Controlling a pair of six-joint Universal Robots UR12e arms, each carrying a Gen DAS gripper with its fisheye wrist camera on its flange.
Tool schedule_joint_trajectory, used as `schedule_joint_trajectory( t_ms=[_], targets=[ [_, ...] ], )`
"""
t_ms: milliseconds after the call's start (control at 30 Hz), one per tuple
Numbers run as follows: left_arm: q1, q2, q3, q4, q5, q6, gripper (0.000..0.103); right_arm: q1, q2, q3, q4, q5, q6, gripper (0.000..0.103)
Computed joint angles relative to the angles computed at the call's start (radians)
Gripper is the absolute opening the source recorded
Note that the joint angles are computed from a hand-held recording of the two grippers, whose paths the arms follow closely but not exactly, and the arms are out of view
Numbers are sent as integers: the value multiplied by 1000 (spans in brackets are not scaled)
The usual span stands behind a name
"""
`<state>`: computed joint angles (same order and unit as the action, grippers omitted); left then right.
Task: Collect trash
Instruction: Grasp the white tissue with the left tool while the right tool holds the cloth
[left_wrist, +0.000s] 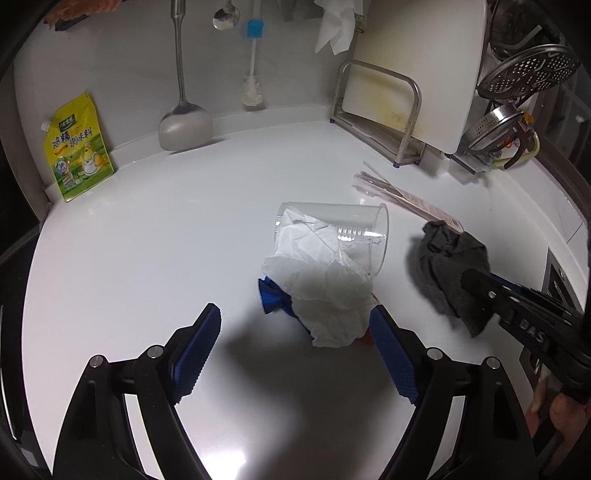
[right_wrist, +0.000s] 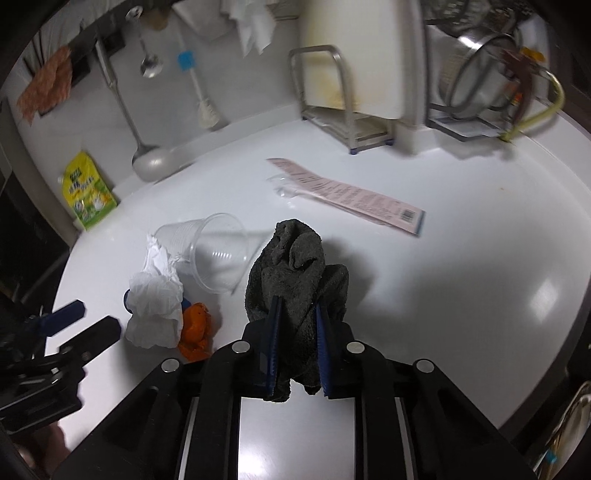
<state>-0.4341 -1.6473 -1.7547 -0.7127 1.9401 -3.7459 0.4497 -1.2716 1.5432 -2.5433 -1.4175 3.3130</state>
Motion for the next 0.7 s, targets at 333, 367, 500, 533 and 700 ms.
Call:
schedule_joint_trajectory(
  t_ms=[333,367,500,533,700],
  targets=[
    [-4,-56,47,-16,10,17,65,-16,-58,82,-25,28,57,17],
    [-5,-60,51,-23,7,20,63,-17,-63,89,-27,29,61,17],
    [-5,-67,55,-36,-13,26,37,-23,-77,110,-34,36,75,17],
    [-4,-67,55,-39,-19,29,26,-24,-80,115,-36,37,77,17],
    [0,-54,45,-8,-36,37,5,-28,-95,130,-46,41,84,17]
  ],
)
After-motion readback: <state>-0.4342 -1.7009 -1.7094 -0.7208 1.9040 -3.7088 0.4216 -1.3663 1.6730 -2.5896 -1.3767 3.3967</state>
